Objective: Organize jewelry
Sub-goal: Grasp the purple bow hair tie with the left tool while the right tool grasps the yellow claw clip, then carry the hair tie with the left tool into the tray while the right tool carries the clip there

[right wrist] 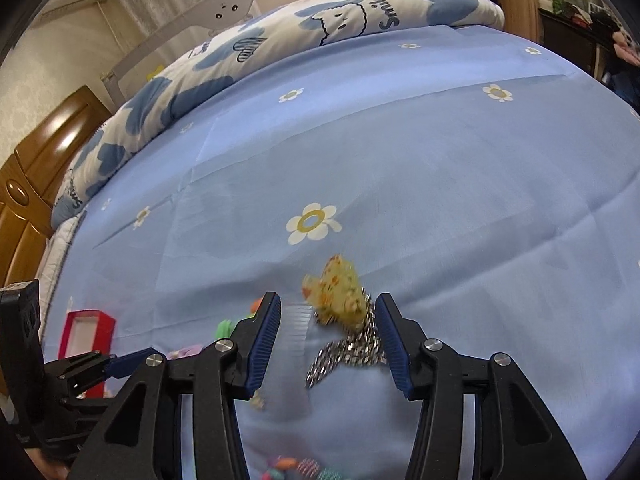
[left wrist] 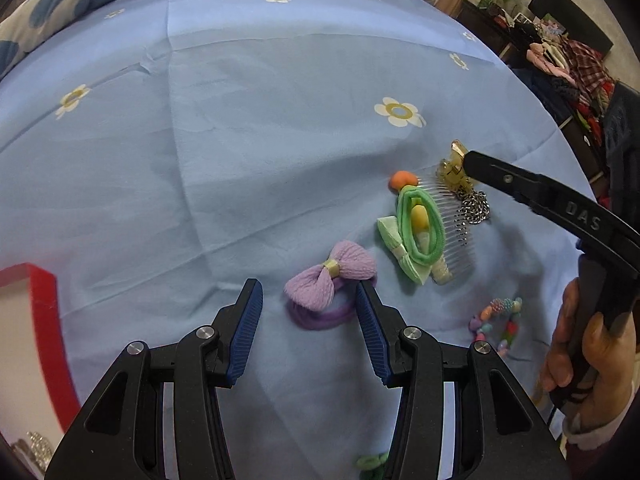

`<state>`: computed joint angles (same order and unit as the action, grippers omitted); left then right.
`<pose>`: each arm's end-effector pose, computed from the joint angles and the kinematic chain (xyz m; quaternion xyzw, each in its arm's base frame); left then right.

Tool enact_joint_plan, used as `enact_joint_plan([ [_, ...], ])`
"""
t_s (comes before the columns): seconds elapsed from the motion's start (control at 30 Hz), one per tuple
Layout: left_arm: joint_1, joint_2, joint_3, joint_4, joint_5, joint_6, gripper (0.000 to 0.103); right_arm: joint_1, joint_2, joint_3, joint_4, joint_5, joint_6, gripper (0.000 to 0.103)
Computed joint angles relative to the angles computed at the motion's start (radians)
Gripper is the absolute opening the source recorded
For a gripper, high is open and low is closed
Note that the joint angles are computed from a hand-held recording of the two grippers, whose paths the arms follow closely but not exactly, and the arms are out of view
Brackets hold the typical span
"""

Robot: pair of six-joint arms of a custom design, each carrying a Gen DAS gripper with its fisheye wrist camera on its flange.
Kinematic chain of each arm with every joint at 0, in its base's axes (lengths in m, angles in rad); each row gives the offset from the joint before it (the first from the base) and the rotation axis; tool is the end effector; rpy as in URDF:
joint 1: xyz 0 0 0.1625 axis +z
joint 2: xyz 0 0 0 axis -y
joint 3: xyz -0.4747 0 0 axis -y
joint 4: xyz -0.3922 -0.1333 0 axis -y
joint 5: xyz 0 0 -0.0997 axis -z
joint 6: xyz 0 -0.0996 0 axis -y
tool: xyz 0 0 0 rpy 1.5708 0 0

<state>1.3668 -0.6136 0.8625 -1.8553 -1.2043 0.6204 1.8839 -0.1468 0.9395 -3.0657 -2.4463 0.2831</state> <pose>-0.0110 -0.8873 0.2498 0.3909 0.9021 0.0205 0.1819 0.3196 -0.8028 -0.0317 -0.1330 -0.8525 0.4147 0.2890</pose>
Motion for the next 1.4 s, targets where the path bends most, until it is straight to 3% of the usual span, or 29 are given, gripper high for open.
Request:
enact_joint_plan([
  [0.07, 0.0, -0.004, 0.012, -0.015, 0.0, 0.011, 0.029, -0.008, 0.002, -0.012, 0.041, -0.003, 0.015, 0.05],
  [0.1, 0.0, -0.002, 0.006, -0.002, -0.002, 0.013, 0.015, -0.011, 0.004, -0.017, 0.06, -0.003, 0.023, 0.049],
  [0.17, 0.001, -0.004, 0.006, -0.001, -0.003, 0.016, 0.013, -0.013, 0.007, -0.022, 0.094, -0.01, 0.04, 0.029],
  [0.23, 0.003, -0.009, 0.0, 0.013, -0.008, 0.011, 0.01, -0.009, 0.013, -0.023, 0.087, -0.018, 0.029, 0.029],
  [0.5, 0.023, -0.062, -0.01, 0.042, -0.062, -0.022, 0.008, 0.023, 0.028, -0.015, 0.005, 0.015, -0.011, 0.029],
  [0.63, 0.034, -0.101, -0.002, 0.055, -0.085, -0.026, 0.008, 0.033, 0.036, -0.018, -0.014, 0.057, 0.008, 0.029],
  [1.13, 0.106, -0.149, -0.1, 0.1, -0.115, -0.095, 0.008, 0.092, 0.117, -0.128, 0.032, 0.172, 0.055, 0.029],
  [1.4, 0.144, -0.137, -0.19, 0.127, -0.111, -0.125, 0.008, 0.124, 0.195, -0.253, 0.097, 0.242, 0.063, 0.029],
])
